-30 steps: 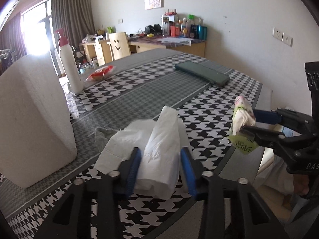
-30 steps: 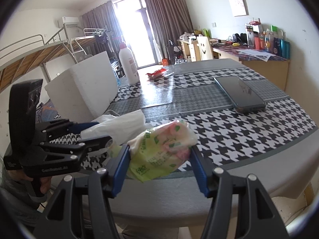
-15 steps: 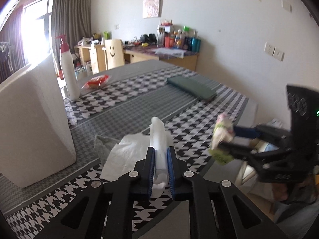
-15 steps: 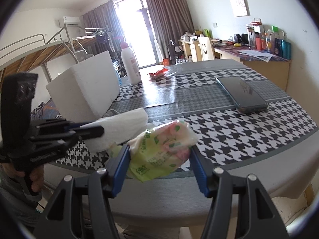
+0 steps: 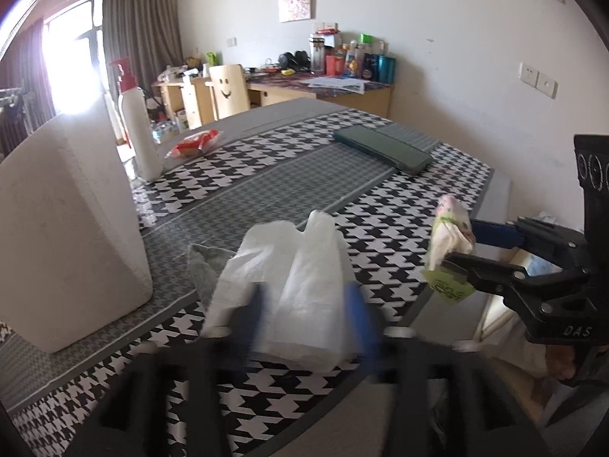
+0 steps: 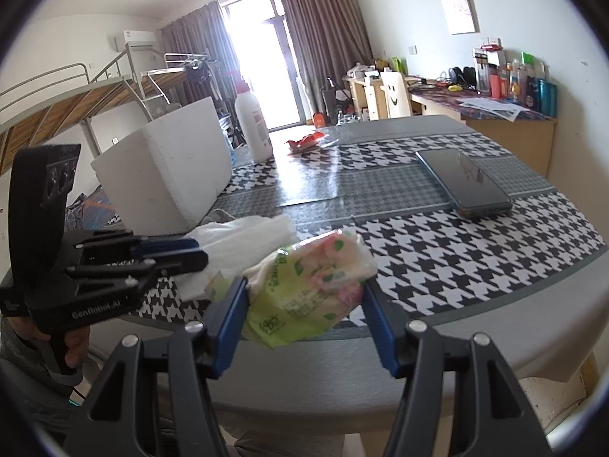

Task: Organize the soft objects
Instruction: 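Lift the white tissue with the left gripper while the right gripper lifts the floral pack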

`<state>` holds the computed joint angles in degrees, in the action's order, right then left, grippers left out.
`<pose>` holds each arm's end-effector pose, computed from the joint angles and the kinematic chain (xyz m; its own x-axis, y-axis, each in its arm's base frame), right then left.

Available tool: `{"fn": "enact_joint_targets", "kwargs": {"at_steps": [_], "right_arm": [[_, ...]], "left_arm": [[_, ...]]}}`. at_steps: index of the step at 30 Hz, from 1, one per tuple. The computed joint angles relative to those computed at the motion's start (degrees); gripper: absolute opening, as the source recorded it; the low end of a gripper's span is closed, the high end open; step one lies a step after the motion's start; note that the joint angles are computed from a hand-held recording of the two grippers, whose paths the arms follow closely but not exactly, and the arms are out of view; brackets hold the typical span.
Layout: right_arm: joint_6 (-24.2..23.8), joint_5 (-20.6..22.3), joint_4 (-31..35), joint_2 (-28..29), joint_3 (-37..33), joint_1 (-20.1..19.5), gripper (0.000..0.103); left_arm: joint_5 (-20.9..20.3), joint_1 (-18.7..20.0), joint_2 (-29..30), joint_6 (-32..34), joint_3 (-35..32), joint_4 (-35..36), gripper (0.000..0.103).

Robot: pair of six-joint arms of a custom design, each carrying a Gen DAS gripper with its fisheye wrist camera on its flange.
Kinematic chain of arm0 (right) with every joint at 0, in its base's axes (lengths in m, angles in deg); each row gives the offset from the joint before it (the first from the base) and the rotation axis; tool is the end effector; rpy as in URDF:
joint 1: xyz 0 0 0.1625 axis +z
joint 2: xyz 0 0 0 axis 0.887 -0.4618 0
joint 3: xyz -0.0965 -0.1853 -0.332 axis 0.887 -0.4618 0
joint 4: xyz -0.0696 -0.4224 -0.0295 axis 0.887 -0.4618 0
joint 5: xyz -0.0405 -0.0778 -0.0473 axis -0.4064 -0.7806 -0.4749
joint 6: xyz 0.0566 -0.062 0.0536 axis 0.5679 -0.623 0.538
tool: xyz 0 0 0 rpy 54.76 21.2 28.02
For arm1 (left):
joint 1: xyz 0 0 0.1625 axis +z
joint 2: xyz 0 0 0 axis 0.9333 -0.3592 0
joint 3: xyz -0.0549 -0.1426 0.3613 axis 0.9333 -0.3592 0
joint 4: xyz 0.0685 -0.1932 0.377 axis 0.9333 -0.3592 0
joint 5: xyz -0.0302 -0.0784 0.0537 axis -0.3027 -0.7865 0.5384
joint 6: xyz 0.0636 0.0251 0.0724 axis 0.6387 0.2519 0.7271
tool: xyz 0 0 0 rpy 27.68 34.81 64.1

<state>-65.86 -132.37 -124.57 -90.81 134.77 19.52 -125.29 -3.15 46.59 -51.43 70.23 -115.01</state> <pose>0.0211 -0.7510 0.0905 -0.8451 -0.1878 0.5005 -0.4995 0.6108 -0.6143 -0.1549 -0.7699 -0.0362 -0.5642 0.5881 -0.5795 0.8047 0.5489 -0.2265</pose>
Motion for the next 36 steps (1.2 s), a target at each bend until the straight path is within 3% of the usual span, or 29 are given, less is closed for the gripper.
{"fn": "enact_joint_targets", "kwargs": {"at_steps": [2,7,9,11,14,17,29,36], "right_arm": [[0.2,0.0,0.1,0.0,0.0,0.0,0.064],[0.3,0.1,0.0,-0.2,0.3,-0.2,0.064],[0.3,0.2,0.0,-0.3,0.4,-0.2,0.064],[0.5,0.0,-0.1,-0.3,0.5,-0.2,0.064],[0.8,0.0,-0.1,-0.4,0.6,-0.2,0.064],[0.9,0.0,-0.1,-0.5,0.7,-0.2,0.064],[0.4,0.3,-0.5,-0.3,0.5,0.3,0.064],[0.0,1.1,-0.8,-0.2,0.1,0.9,0.064]], "left_arm": [[0.5,-0.1,0.3,0.8,0.1,-1.6,0.077],[2.9,-0.1,1.7,0.4,-2.1,1.1,0.075],[3.6,-0.1,2.0,-0.3,-2.8,2.1,0.059],[4.5,0.0,2.3,-1.3,-3.5,3.4,0.033],[4.5,0.0,2.1,-1.0,-3.4,3.8,0.015],[3.7,0.1,1.6,-1.4,-3.1,4.4,0.005],[-6.4,0.9,-2.9,-4.3,-0.5,3.7,0.004],[-7.4,0.6,-4.3,-4.2,1.1,-0.4,0.004]]}}
